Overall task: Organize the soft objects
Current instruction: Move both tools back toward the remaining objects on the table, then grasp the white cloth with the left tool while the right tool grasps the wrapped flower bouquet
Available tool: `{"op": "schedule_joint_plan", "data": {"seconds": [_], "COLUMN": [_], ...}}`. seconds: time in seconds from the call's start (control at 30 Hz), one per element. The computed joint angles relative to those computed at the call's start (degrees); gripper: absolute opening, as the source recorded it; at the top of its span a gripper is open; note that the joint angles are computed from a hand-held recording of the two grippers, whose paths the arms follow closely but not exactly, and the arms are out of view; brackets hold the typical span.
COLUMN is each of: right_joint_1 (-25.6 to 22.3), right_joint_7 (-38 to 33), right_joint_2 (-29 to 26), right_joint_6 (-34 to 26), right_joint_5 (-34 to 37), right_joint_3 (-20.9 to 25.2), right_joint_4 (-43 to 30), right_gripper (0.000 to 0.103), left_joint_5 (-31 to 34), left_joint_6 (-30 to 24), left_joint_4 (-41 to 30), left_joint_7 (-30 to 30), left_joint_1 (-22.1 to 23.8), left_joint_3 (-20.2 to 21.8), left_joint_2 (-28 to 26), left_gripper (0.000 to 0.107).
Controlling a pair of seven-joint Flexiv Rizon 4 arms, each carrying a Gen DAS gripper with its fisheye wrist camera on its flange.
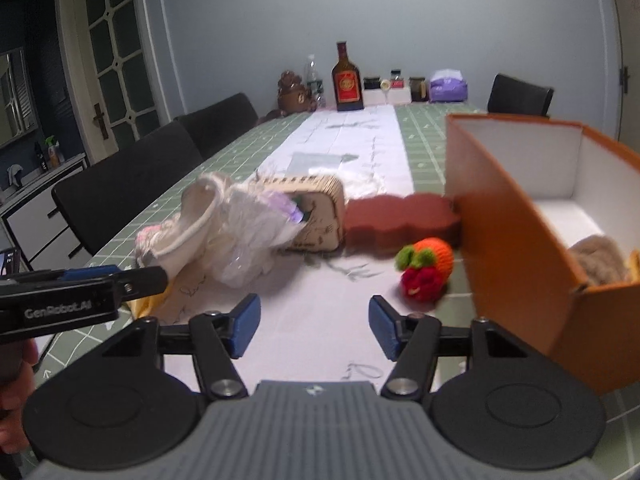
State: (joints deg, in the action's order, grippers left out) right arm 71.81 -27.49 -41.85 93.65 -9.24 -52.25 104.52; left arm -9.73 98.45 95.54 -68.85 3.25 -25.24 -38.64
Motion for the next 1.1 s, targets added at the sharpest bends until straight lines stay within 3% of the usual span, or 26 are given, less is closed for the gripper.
{"op": "schedule_joint_plan", "data": {"seconds": [0.2, 0.33, 0.43, 0.5, 0.6, 0.63, 0.67, 0.7, 0.77, 1.0, 1.1], "right_joint_1": [-4.0, -7.7, -10.3, -12.3, -16.0, -17.1, -18.3, -19.4, -21.5, -31.0, -32.4], "right_joint_7": [1.2, 2.1, 3.1, 4.1, 5.4, 5.9, 6.2, 6.7, 8.0, 10.5, 12.1], "right_joint_2": [-1.0, -0.8, -0.9, -0.9, -1.3, -1.6, -1.9, -2.3, -3.0, -6.7, -8.5], "right_joint_6": [-1.0, -2.1, -4.0, -4.6, -4.5, -4.8, -5.0, -5.0, -5.1, -6.0, -6.1], "right_joint_5": [-1.1, -3.4, -5.9, -7.2, -8.6, -9.2, -9.8, -10.3, -11.0, -11.6, -11.5], "right_joint_3": [3.5, 7.1, 9.6, 11.5, 15.4, 16.4, 17.6, 18.7, 21.0, 33.0, 34.6], "right_joint_4": [-4.1, -6.7, -8.6, -9.8, -12.3, -13.3, -14.4, -15.3, -17.1, -25.8, -28.7], "right_gripper": [0.065, 0.067, 0.068, 0.068, 0.068, 0.069, 0.070, 0.075, 0.077, 0.080, 0.082], "left_joint_5": [2.8, 4.3, 5.6, 6.3, 4.4, 3.5, 3.0, 2.9, 2.5, -1.1, -2.1], "left_joint_6": [3.7, 4.1, 2.5, 1.8, 0.9, -0.2, -0.7, -0.8, -1.5, -2.2, -4.3], "left_joint_4": [-3.9, -9.4, -11.9, -13.4, -16.2, -16.9, -17.1, -16.9, -15.8, -12.9, -12.5], "left_joint_7": [1.8, 5.9, 10.4, 13.1, 14.0, 13.9, 13.8, 14.0, 14.3, 10.8, 10.7], "left_joint_1": [-5.8, -12.5, -16.1, -17.4, -21.2, -21.5, -21.2, -19.8, -16.1, -9.9, -6.9], "left_joint_3": [8.7, 17.7, 22.1, 23.6, 28.2, 28.7, 28.1, 25.9, 20.6, 12.3, 8.4], "left_joint_2": [-2.1, -5.0, -6.4, -7.5, -9.7, -10.1, -10.2, -10.2, -9.5, -7.5, -6.8], "left_gripper": [0.076, 0.076, 0.066, 0.066, 0.050, 0.040, 0.033, 0.032, 0.021, 0.015, 0.015]}}
